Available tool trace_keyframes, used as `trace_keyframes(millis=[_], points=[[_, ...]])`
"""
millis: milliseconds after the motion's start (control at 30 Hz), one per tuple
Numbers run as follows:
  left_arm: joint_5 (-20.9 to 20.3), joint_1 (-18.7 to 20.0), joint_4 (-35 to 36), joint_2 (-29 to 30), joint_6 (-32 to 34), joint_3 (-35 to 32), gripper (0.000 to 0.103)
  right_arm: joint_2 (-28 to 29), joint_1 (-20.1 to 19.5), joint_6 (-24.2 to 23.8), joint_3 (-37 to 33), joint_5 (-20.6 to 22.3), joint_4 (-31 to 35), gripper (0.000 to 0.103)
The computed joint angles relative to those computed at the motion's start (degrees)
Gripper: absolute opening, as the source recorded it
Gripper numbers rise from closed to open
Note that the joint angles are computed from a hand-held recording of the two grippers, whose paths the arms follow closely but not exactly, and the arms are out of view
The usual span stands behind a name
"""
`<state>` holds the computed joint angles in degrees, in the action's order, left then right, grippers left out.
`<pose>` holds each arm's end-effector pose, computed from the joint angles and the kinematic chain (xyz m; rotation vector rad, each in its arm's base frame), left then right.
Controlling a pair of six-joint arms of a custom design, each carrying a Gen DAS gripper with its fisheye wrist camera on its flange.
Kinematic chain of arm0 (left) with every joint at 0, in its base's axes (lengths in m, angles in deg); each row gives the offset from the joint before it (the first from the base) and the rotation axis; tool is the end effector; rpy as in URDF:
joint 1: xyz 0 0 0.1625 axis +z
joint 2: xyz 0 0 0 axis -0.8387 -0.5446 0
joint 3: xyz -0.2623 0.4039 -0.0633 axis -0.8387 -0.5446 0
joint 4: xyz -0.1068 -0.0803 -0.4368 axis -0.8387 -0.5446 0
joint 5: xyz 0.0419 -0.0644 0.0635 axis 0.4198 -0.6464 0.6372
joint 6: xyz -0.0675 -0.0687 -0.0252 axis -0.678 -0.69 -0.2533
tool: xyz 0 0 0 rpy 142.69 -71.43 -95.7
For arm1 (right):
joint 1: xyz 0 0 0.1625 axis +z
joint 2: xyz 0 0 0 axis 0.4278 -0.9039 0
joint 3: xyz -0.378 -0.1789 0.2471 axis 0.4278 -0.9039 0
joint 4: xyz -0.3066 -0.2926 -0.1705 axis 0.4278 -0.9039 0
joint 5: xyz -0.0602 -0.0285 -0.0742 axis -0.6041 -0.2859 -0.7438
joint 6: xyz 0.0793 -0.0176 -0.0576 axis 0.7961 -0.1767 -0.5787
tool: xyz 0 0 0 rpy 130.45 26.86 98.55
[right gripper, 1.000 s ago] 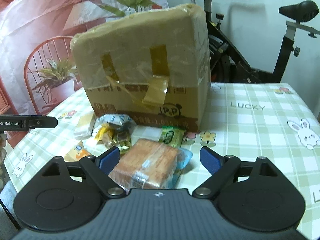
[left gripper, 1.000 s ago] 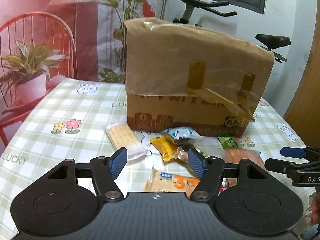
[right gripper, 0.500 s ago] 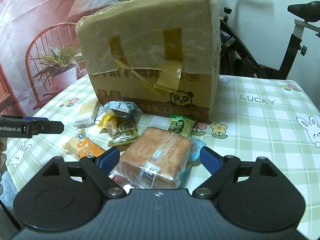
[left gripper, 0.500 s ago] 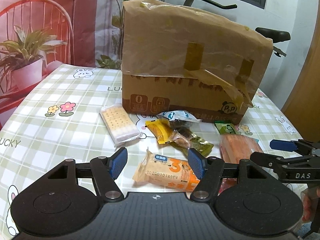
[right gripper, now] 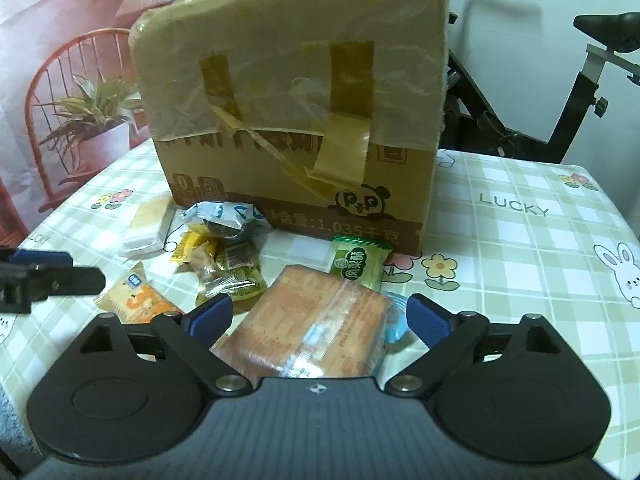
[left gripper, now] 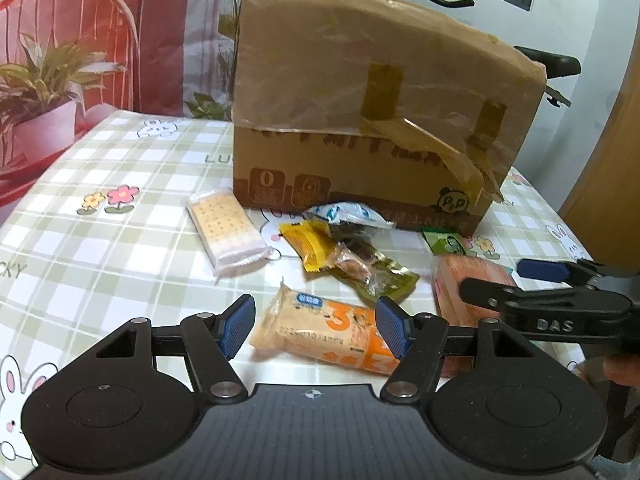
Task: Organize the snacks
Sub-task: 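Grasp the wrapped bread loaf bag with the right tool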
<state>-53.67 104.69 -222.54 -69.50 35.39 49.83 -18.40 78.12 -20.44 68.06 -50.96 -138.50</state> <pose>-0.1639 -0.4999 0.1634 0.2604 2.2899 -0.9977 0.2312 -0.5468 0.1066 0.7793 -2.4370 0.8718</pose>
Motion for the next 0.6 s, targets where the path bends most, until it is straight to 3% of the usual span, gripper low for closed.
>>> trace_keyframes(millis=[400, 467, 500, 600], points=[[-2.42, 0.99, 1.61, 0.76, -2.54, -0.97, 0.066, 1.08, -0.53, 0.12, -0.53, -2.09, 1.12, 0.096], [-2.60, 1.08, 1.76, 0.86, -2.50, -1.08, 0.066, 0.81, -1.06, 0.67, -0.31, -2.27, 2.05, 0.091], [-2.71, 1.14, 1.84, 0.91, -2.56, -1.13, 0.066, 0.47, -1.42, 0.87, -0.15, -1.87, 2.98, 0.082], [-2.96, 1.36, 2.45, 0.78, -3.08, -1.23, 0.066, 0.20, -2.39, -0.88, 1.08, -0.17, 0.61, 0.077]])
